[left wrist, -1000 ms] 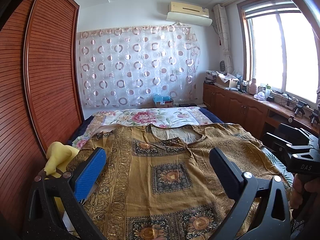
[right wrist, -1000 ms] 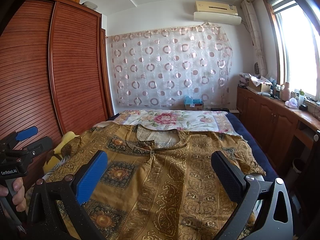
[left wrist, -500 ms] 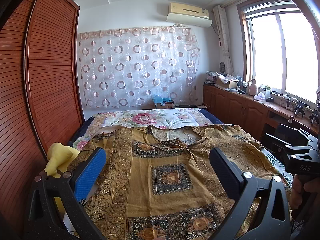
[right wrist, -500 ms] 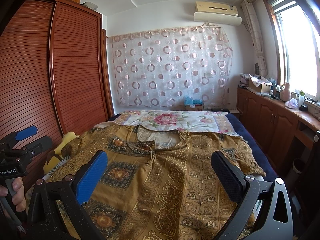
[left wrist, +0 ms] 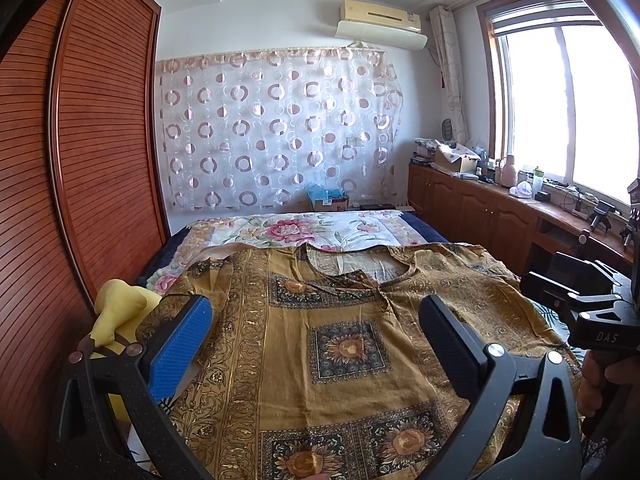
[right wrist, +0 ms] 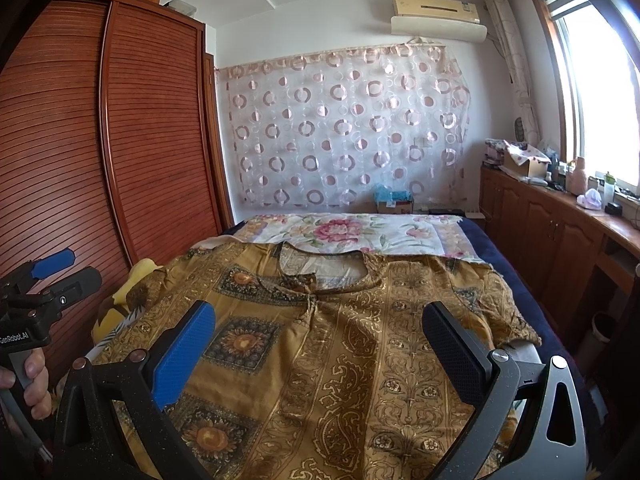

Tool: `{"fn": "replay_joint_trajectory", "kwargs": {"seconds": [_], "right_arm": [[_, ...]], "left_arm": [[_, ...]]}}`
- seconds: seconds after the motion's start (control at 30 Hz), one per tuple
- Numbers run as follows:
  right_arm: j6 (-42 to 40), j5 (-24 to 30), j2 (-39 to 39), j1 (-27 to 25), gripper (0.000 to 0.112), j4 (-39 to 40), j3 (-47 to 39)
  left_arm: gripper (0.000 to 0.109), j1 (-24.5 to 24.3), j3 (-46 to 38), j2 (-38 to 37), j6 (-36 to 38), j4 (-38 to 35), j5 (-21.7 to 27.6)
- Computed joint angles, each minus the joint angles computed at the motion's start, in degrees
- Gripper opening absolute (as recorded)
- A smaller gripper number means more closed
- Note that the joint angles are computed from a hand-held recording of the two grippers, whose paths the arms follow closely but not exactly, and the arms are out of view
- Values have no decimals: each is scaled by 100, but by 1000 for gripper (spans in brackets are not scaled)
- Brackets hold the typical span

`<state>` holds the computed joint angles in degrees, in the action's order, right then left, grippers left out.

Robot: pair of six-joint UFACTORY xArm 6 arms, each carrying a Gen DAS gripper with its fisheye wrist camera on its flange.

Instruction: Fold small clothes

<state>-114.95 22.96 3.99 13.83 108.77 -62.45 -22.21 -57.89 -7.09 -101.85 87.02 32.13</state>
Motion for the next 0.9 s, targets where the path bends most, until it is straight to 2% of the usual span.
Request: {"fn": "replay_joint_trajectory", "kwargs": {"seconds": [0.13, 0.4, 0.57, 0.77, 0.9], "right_arm": [[484, -10, 249, 60, 103, -569, -205], [1699, 44, 854, 157, 103, -1933, -776], [2031, -8, 1129, 216, 103, -2328, -1062], [2566, -55, 1415, 306, 103, -2952, -1362], [2815, -265, 1595, 470, 103, -3260, -1528]], "left_arm": [[103, 125, 96, 63, 31, 4, -34], [103, 656, 182, 242, 190, -50, -642], [103, 886, 246, 333, 298, -36, -805], [103, 1434, 254, 535, 503, -30, -1325], [103, 1850, 198, 712, 601, 101, -1699]]}}
